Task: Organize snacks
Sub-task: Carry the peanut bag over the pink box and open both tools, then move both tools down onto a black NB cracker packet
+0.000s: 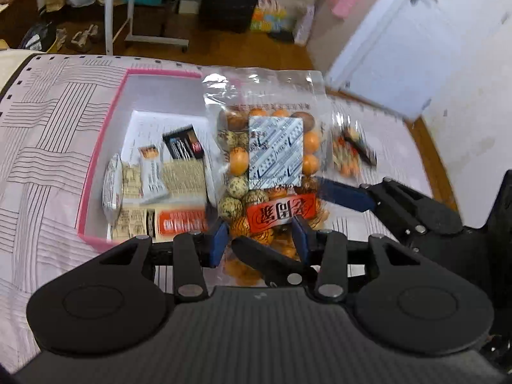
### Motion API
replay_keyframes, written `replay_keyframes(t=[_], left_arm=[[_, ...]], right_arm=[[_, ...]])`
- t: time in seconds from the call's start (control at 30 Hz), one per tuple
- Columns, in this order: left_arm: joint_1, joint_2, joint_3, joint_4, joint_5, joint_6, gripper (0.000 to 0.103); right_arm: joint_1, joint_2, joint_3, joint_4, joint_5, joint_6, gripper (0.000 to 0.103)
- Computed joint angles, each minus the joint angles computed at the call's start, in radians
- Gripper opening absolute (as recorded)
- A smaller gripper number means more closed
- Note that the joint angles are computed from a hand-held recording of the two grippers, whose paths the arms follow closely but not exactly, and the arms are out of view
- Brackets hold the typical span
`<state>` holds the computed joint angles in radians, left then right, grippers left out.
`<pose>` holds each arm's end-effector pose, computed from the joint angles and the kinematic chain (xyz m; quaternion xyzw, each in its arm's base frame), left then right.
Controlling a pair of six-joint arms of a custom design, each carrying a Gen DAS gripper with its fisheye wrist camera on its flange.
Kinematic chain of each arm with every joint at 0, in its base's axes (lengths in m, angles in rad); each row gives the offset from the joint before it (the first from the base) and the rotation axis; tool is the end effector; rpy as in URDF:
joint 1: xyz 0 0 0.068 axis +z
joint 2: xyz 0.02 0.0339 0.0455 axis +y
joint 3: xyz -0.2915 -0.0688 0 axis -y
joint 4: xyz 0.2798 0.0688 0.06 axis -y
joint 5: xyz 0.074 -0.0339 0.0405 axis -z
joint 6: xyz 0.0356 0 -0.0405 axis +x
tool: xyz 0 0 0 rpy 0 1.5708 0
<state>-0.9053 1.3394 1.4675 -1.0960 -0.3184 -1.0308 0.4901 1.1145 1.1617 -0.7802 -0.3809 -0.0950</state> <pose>0.1842 -0.2166 0.4037 -0.1061 0.9380 -0.1557 0.2909 0.2124 0.1283 0.3767 -0.3324 0.8367 0.2480 0.3577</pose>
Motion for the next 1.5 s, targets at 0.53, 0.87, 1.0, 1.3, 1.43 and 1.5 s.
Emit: replay_keyframes(t=[0.53,0.87,1.0,1.3,1.43,1.5], left_arm=[[0.325,0.028,-0.261,0.304,0.161,0.121,0.045],[0.141,0.03,-0.193,0.171,-0.093,0.081,0.051],[0.076,0.004,-0.14,0.11,-0.133,0.035,0.049],[-0.087,0.091,0.076,-0.015,-0.227,-0.027,0.049],[-0.128,0.177,0.171,-0.009,-0.241,-0.013,0.049],[-0.135,0.222,0.2,0.021,-0.235,-0.001,0.049]], right_arm=[[0.053,0.286,-0.01,0.232,0.043,0.082,0.083],[0.017,0.031,-0.087,0.113,0.098,-0.074,0.081],[-0.123,-0.072,-0.078,0.029,-0.006,-0.13,0.081],[-0.581,-0.091,0.139,-0.296,-0.329,-0.431,0.078],[-0.758,-0.01,0.223,-0.376,-0.422,-0.506,0.078],[-0.808,0.032,0.24,-0.376,-0.437,-0.498,0.078]])
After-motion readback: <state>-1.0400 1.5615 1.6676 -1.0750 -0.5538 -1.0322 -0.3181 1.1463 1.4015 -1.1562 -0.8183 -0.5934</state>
